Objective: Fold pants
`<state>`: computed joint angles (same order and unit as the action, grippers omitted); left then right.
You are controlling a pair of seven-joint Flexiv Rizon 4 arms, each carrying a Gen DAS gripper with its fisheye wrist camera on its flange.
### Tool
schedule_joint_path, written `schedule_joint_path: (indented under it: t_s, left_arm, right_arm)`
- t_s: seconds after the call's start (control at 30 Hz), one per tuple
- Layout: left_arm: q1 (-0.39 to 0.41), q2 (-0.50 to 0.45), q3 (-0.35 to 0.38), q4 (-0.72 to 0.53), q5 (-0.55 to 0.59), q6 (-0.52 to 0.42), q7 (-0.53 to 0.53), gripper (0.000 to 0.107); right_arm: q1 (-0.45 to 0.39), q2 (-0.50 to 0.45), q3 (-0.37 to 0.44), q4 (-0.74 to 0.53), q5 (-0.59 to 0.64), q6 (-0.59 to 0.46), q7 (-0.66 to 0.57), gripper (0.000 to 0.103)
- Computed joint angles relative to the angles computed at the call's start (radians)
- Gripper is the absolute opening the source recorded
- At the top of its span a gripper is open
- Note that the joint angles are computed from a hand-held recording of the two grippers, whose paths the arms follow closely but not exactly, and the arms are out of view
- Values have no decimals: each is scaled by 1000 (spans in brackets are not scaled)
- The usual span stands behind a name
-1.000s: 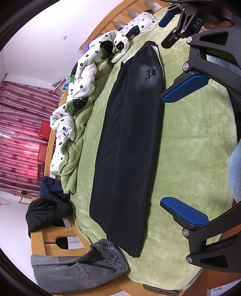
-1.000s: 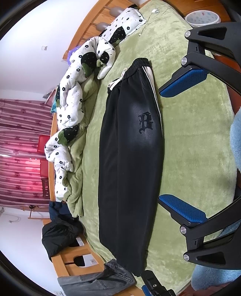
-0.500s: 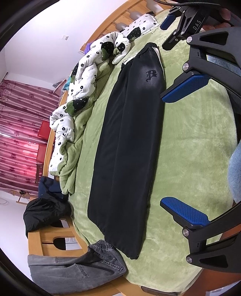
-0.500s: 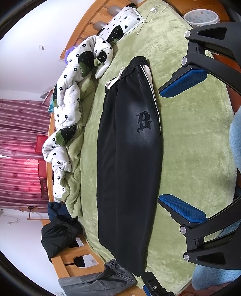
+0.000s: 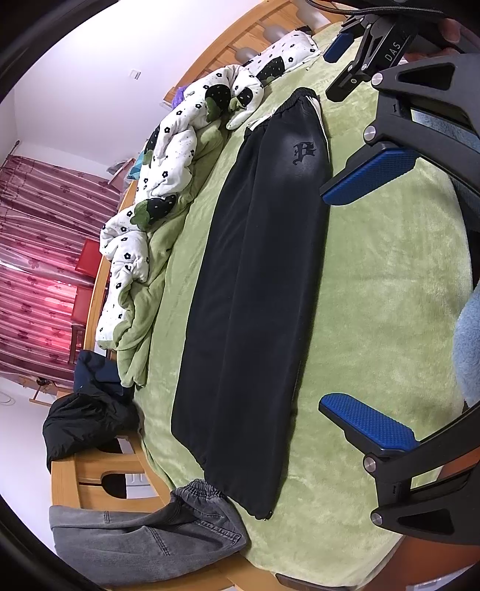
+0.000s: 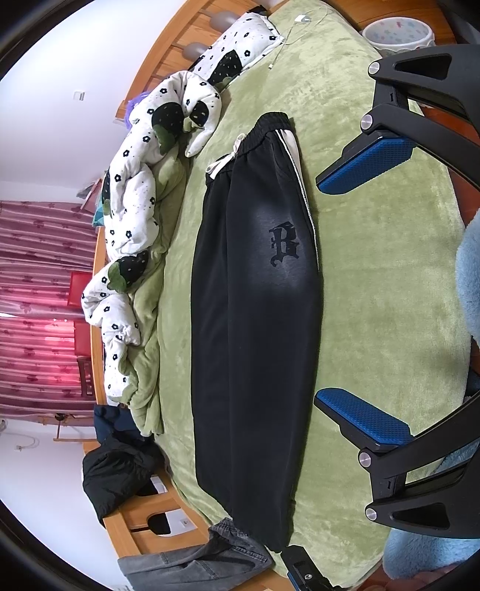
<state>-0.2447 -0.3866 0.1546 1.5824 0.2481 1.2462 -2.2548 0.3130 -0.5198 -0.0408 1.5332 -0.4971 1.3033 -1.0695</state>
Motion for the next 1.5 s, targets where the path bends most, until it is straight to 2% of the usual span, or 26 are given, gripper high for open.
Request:
schedule_joint_path:
  t_s: [0.33,0.47,0.53,0.63,0.77,0.83,0.93,1.03,1.2,1.3,1.37,1.43,1.5]
  left_arm:
    - [3,-1,-2,-5,1,-9,-2,103]
    - [13,-2,-17,-3,-18,-28,15,103]
    - [17,-3,-22,-5,-26,-32,28,103]
    - [-30,-4,32,-52,42,-99,-32,103]
    - [-29,28,40,-79,114,-140,-64,103]
    - [3,50,21,-71,115,-119,-49,103]
    - [68,72,-18,-50,49,-89,18,103]
    - [90,70,3,-48,49,-56,-25,103]
    - [86,17,77,-61,115,-72,-155,103]
    - [157,-30,30,-43,27,-79,-114,101]
    - [217,-64,-28,-22,-82,-70,-38,92]
    - [235,-93,-44,-22,-140,-74,22,92]
    - [237,-124,-49,-25,-170,-63,77,92]
  right_arm:
    - [-5,-1,4,-3,8,-2,-8,103]
    - [-35,-6,47,-15,50,-22,-59,103]
    - [-21,5,15,4,42,-4,-31,103]
    - [-48,18,41,6,82,11,-37,103]
    - [-28,41,-8,15,57,20,27,103]
    - [-45,36,14,-15,61,-11,-2,103]
    - [-75,25,37,-29,79,19,-56,103]
    - [-58,4,-22,-39,52,37,-22,103]
    - [-126,-81,27,-128,117,42,-76,103]
    - [-156,-147,49,-200,146,-15,-125,100]
    - [-171,-197,57,-255,164,-56,-164,95]
    - [-163,-238,28,-289,162,-73,-167,91]
    - [-189,-280,65,-348,196,-119,-204,88]
